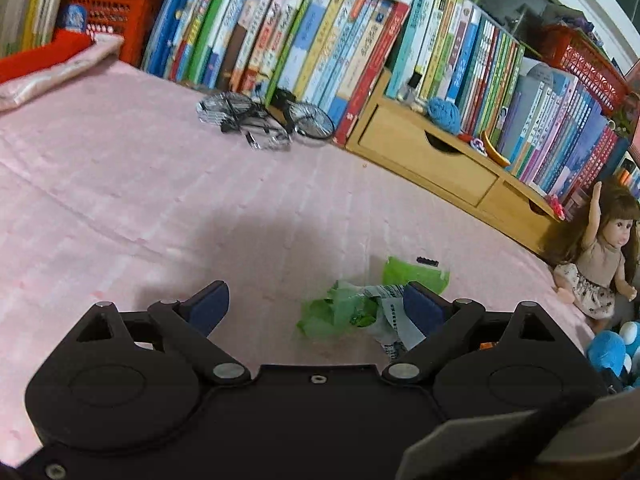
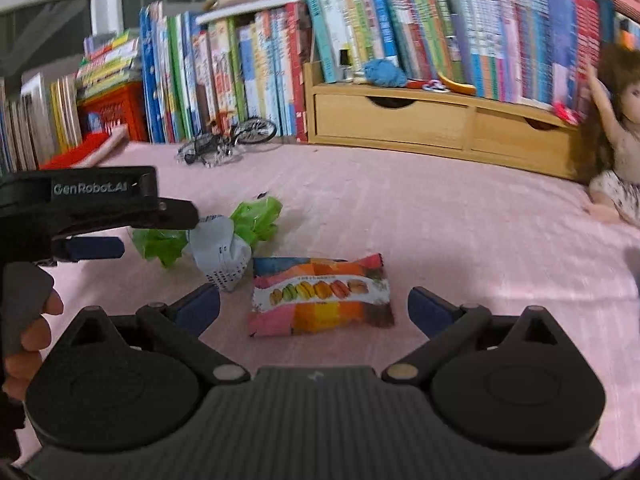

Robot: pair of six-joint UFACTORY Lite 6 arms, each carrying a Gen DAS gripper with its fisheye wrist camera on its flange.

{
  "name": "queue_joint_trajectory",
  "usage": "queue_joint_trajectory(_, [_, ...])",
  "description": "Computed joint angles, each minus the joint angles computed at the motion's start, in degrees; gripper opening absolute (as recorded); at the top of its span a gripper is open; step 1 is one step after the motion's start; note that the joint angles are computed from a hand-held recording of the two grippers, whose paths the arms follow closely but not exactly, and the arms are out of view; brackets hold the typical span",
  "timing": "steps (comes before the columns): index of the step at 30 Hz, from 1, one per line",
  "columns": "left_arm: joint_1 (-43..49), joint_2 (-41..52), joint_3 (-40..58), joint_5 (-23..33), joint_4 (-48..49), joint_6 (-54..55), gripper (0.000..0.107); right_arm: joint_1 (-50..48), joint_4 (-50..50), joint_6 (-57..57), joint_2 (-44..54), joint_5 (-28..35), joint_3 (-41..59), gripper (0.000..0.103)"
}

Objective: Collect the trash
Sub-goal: 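Grasp the green wrapper with the left tool while the right grasps the orange snack bag, then lift the held green wrapper and snack bag off the table with both tools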

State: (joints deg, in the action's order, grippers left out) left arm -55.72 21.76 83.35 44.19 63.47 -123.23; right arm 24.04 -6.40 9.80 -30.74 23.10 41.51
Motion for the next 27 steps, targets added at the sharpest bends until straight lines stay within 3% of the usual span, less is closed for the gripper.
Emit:
queue_joint_trajectory(3, [0.97, 0.32, -0.6, -3.15, 1.94, -2.27, 0.089, -0.61, 2.72, -4.04, 4.0, -0.97, 1.7, 0.103])
queue_joint_trajectory(6, [2.41, -2.47, -5.48, -11.05, 9.03, -10.32, 0.058, -1.94, 9.79, -11.21, 5.96, -1.6, 2.29, 0.102])
queue_joint_trajectory(7, [2.69, -2.93, -5.93, -12.09, 8.8, -10.91, 0.056, -1.84, 9.43, -10.41, 6.03, -1.7, 2.09, 0.097])
queue_joint_trajectory(9, [2.14, -2.79, -5.22, -10.58, 7.63, -9.31, 0.05, -2.09, 10.37, -10.62, 5.56, -1.57, 1.3, 0.083])
queue_joint_trajectory(12, [0.97, -3.86, -5.71, -8.83, 8.14, -9.13, 0.04, -2.9, 14.12, -14.17, 3.21, -1.38, -0.14, 0.073])
queue_joint_trajectory(17, [-2.59, -6.8, -6.44, -3.83, 5.63, -5.32, 0.032, -1.17, 12.06, -11.42, -3.34, 0.62, -2.94, 0.07])
queue_joint_trajectory(18, [-3.59, -7.25, -6.6, -2.57, 5.52, -4.43, 0.023, -0.56, 11.28, -10.51, -4.69, 1.38, -3.26, 0.07])
queue_joint_trajectory(27, [-13.27, -14.38, -11.81, 6.02, 3.2, -3.06, 0.023, 6.86, 1.32, 1.52, -18.08, 10.95, -5.77, 0.07])
